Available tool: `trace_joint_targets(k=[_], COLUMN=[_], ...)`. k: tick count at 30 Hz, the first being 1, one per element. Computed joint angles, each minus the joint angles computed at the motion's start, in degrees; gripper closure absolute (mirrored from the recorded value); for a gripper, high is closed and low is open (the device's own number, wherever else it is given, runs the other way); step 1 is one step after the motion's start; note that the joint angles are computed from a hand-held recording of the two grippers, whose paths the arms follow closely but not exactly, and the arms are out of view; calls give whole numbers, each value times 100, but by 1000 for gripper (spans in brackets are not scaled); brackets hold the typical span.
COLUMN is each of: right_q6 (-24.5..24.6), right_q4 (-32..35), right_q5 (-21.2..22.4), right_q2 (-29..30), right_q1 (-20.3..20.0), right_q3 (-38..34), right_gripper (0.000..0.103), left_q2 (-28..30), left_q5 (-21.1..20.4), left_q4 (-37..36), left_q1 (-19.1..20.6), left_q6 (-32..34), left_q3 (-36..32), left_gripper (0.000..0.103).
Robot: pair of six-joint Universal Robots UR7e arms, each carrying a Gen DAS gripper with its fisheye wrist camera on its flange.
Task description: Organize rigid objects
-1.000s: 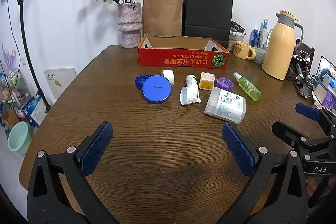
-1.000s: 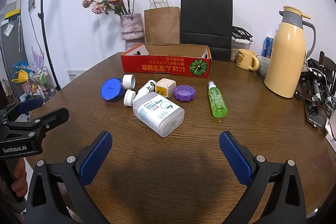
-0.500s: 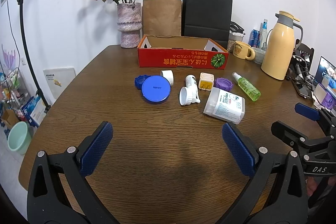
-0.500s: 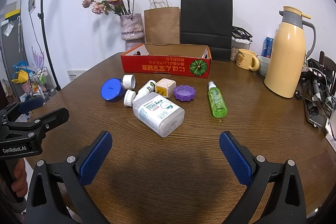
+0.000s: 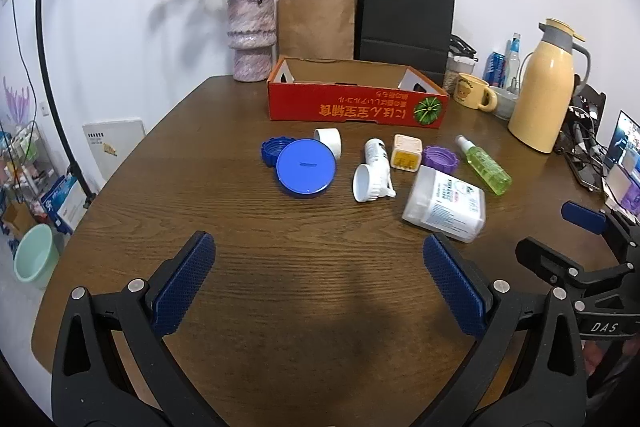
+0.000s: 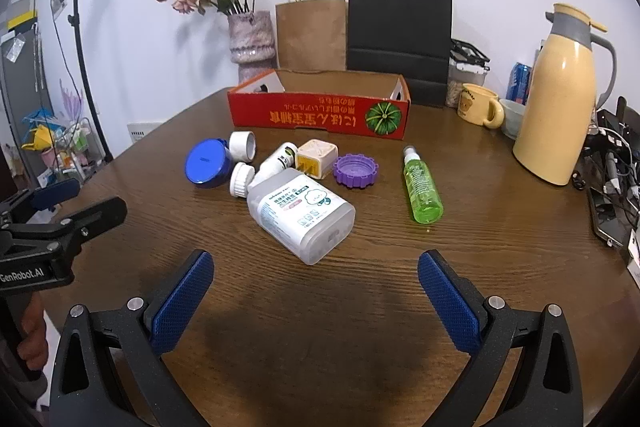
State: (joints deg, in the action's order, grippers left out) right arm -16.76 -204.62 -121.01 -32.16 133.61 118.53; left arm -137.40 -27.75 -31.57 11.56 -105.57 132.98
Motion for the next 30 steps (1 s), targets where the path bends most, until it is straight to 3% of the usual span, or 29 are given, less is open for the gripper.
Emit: trace_joint_targets(k=[14, 30], right_q6=[-442, -1127], right_q4=[990, 2738], right_q5=[37, 379], right_q2=[301, 762], right_q1=[-253, -585], right_q3=[-753, -1873], right_gripper=[0, 0], left_q2=[174, 682], left_q5=[900, 1119], left_q4=[-2733, -5849], left_q1=[1683, 2784], left_q6=[2547, 5207], left_q3=[229, 508], left_gripper=[0, 0])
